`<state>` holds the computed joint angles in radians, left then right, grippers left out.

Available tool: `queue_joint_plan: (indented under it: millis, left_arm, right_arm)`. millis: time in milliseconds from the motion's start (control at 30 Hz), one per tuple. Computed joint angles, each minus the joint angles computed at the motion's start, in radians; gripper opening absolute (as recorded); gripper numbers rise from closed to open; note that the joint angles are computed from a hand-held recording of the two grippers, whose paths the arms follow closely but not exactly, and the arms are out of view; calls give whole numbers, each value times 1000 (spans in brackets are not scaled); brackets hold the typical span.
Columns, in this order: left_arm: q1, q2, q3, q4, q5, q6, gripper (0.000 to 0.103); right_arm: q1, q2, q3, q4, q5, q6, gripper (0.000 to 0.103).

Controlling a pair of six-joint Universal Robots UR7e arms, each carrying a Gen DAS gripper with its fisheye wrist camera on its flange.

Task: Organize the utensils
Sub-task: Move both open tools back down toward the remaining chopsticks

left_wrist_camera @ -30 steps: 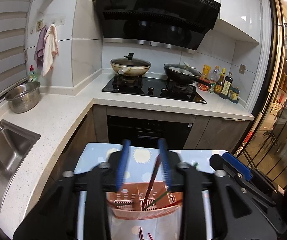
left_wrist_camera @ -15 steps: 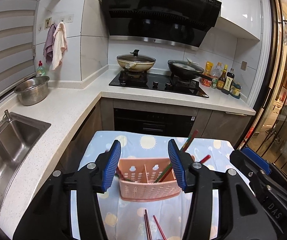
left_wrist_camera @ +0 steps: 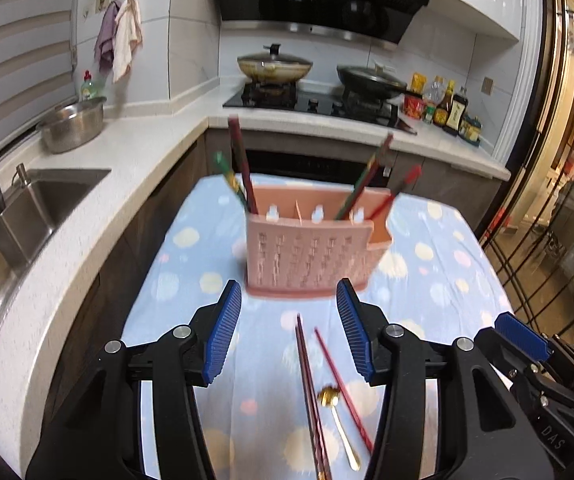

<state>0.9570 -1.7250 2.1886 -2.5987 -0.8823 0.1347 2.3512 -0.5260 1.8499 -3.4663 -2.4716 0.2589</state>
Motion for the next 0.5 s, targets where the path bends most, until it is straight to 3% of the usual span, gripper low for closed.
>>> queue_joint_plan:
  millis: [233,500]
  left_arm:
    - [25,-87,98,112,2,-61,47]
    - [64,-162,180,225,1,-102,47]
  right_arm:
    - [14,9,95,152,18,183,41]
    - [12,45,132,235,48,258,41]
